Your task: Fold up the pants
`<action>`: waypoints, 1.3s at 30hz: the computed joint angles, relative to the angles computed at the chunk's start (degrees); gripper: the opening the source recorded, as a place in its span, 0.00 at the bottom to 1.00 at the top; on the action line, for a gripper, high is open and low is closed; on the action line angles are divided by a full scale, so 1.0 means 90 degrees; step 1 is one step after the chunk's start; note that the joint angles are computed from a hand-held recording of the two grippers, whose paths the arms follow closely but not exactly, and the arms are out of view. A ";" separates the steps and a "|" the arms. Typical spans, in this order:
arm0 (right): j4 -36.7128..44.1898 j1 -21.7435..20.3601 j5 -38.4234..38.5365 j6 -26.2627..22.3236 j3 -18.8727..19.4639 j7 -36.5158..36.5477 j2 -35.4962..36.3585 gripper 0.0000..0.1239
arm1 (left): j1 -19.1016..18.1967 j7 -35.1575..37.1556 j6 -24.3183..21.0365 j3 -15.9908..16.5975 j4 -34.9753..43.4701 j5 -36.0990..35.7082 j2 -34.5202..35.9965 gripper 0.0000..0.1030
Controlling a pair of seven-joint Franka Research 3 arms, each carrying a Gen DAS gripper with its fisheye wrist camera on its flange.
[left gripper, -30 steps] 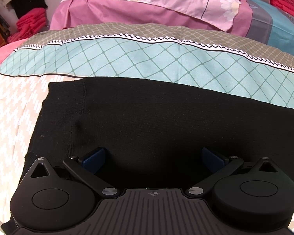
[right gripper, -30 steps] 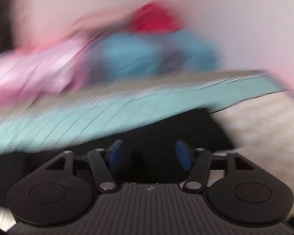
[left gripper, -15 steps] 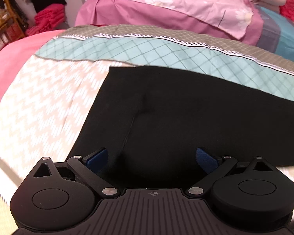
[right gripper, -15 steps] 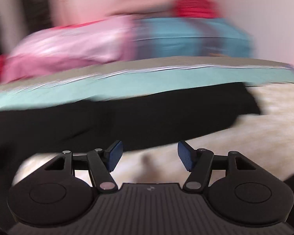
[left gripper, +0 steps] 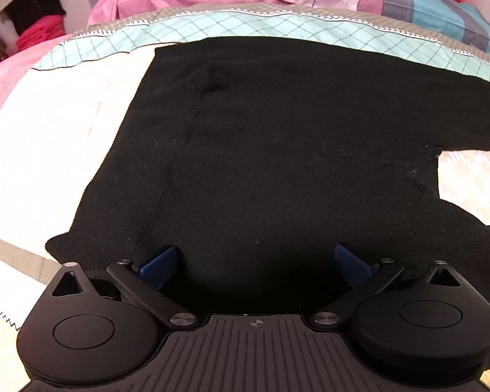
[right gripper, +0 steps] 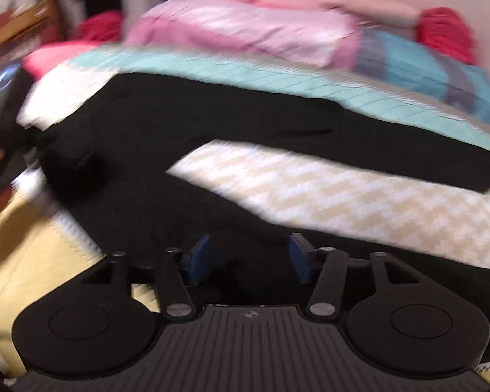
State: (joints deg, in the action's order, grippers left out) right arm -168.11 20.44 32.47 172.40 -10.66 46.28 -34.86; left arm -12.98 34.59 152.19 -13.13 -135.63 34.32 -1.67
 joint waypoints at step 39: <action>0.4223 0.1444 0.6353 -0.2480 -0.1095 -0.2132 0.4095 0.04 | -0.0054 -0.0492 0.0139 -0.0047 -0.0104 0.0732 -0.0040 1.00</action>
State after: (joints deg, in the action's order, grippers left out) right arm -130.10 33.44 89.65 150.08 -20.51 27.09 2.00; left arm -13.47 30.16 153.43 -13.56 -136.56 40.91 -2.04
